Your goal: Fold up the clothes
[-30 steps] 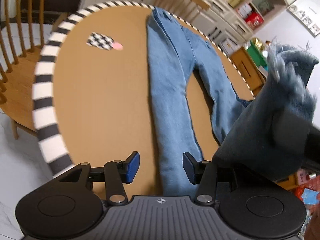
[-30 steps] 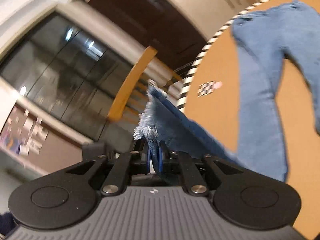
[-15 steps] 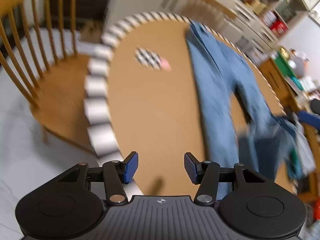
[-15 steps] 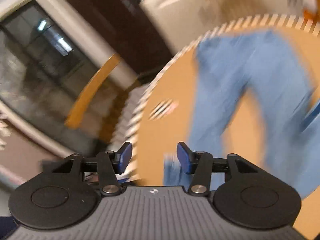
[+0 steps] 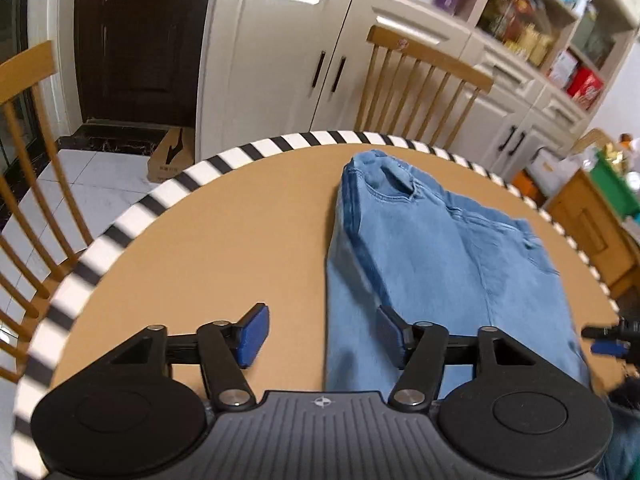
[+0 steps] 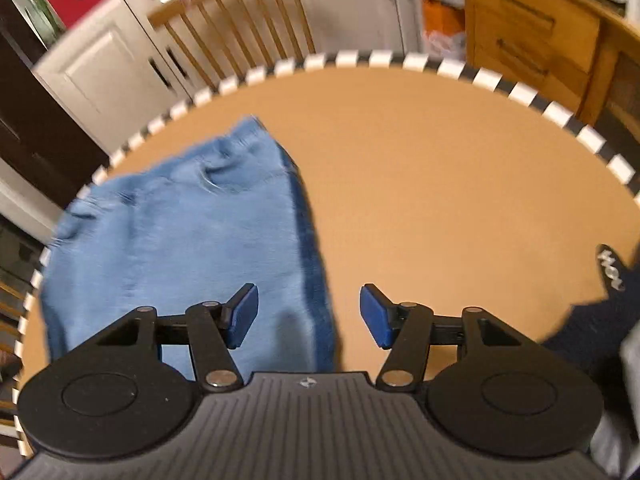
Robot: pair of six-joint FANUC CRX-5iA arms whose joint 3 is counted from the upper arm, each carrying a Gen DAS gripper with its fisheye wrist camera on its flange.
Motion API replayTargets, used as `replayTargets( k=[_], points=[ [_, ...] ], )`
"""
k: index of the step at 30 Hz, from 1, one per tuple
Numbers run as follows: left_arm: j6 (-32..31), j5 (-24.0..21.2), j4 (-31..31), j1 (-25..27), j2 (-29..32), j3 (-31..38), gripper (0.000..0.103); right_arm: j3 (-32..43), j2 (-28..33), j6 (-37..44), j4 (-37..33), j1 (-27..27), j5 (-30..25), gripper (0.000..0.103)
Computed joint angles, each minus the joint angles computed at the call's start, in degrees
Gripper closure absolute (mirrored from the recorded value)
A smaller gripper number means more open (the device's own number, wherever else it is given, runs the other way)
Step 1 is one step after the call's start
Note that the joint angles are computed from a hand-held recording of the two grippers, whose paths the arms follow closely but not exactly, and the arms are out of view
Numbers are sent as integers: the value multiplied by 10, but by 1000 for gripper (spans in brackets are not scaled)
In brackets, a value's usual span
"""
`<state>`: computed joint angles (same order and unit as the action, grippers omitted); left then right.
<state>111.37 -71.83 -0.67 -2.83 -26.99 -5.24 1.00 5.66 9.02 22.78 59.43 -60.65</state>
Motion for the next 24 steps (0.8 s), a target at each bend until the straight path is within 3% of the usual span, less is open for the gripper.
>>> replayTargets(
  k=[5,7,8,9,10,11,12,14,24],
  points=[
    [8,-37,-73,-47,87,62,38,-3,9,62,-65,-32,80,52],
    [-2,-30,-54,-35,99,60,41,19,20,109,-90,-36,72,81],
    [-11,-28,-35,-22,103,55,46,27,25,129,-102,-37,67,86],
    [-12,-29,-23,-14,109,54,60,35,29,149,-113,-38,61,92],
    [-13,-27,-19,-13,114,55,66,39,31,162,-119,-37,57,94],
    [-13,-24,-16,-12,120,57,82,42,31,167,-122,-36,52,95],
    [-25,-21,-5,-7,124,56,91,46,32,170,-128,-39,50,96],
    [-27,-28,-16,-17,133,70,98,43,29,166,-126,-41,61,97],
    [12,4,-44,-39,208,130,101,69,48,152,-99,-74,64,98]
  ],
)
